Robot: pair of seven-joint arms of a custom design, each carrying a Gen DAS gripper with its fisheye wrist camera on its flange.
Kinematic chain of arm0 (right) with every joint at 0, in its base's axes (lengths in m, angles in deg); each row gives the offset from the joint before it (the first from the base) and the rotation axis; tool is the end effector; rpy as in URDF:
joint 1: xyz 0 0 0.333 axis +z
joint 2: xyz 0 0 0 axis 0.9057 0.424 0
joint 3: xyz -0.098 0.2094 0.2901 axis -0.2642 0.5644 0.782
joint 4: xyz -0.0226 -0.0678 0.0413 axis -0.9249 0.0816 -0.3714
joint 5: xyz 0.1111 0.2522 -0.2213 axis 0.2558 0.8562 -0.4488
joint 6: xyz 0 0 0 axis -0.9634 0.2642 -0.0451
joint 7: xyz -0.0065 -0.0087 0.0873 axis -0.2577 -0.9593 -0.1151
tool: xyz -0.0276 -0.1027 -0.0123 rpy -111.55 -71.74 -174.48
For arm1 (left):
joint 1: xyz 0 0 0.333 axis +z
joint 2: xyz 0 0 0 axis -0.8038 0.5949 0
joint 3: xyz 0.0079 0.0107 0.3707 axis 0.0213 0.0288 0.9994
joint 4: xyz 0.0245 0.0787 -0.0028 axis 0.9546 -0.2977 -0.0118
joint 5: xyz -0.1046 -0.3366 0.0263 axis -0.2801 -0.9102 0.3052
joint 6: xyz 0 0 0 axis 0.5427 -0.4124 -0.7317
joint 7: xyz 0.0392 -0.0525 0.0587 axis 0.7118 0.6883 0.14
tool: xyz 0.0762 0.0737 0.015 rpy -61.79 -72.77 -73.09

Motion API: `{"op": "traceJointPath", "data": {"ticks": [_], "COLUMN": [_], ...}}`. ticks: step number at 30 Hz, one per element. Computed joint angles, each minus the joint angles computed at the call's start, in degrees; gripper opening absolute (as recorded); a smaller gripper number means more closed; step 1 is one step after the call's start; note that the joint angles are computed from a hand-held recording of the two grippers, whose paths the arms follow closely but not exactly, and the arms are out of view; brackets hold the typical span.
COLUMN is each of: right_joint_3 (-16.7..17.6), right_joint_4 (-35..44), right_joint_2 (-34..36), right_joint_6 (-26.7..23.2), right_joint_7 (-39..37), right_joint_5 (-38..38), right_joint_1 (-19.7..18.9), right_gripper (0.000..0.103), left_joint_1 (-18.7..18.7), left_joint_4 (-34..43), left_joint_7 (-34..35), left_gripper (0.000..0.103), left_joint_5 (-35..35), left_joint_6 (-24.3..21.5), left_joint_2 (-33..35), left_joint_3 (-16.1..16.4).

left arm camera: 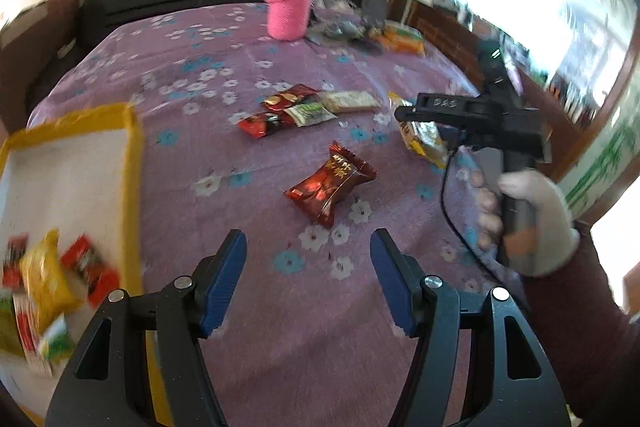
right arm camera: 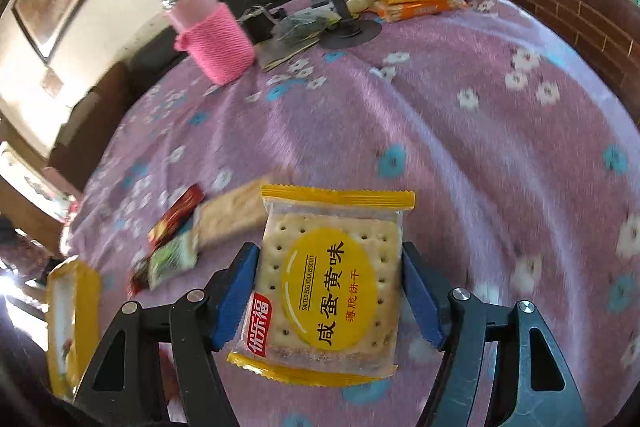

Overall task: Organize snacks
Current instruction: 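Grasp the round-label cracker packet with the right tool while the left tool grasps a brown candy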

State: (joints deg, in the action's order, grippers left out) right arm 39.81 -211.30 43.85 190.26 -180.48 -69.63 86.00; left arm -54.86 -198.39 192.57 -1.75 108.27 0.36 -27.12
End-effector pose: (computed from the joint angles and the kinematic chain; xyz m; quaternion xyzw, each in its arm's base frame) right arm 0.4897 0.2522 0.4695 -0.4054 0.8567 -0.1562 0.2780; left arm 0.5340 -0.0747 0.4866 -0.3949 0.8544 -0.3290 0.0764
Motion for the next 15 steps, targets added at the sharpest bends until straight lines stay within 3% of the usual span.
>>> {"op": "traceJointPath", "data": {"ticks": [4, 12, 15], "right_joint_3": [-0.7, -0.9, -1.0], "right_joint_4": [-1.0, -1.4, -1.6], "right_joint_2": [0.0, -0.1, -0.3], "right_joint_6": [4.6, 6.6, 7.3], "right_joint_7": [4.7, 6.1, 7.4], "right_joint_5": [-6.3, -9.2, -10.6], "right_joint_1": [-0.1, -0.3, -0.4], "right_gripper": [0.071, 0.071, 0.071], "left_joint_1": [-2.4, -4.8, -4.0], "left_joint_4": [1.7, 3.2, 4.7], "left_joint_7": [-3.7, -5.6, -5.3], "left_gripper": [0.063, 0.063, 0.063], "left_joint_5": [7.5, 14.5, 15.4], "left_joint_6": [3.1, 11.9, 11.0], "left_joint_2": [3.1, 8.3, 9.9], "left_joint_3": [-1.6, -3.8, -4.9]}}
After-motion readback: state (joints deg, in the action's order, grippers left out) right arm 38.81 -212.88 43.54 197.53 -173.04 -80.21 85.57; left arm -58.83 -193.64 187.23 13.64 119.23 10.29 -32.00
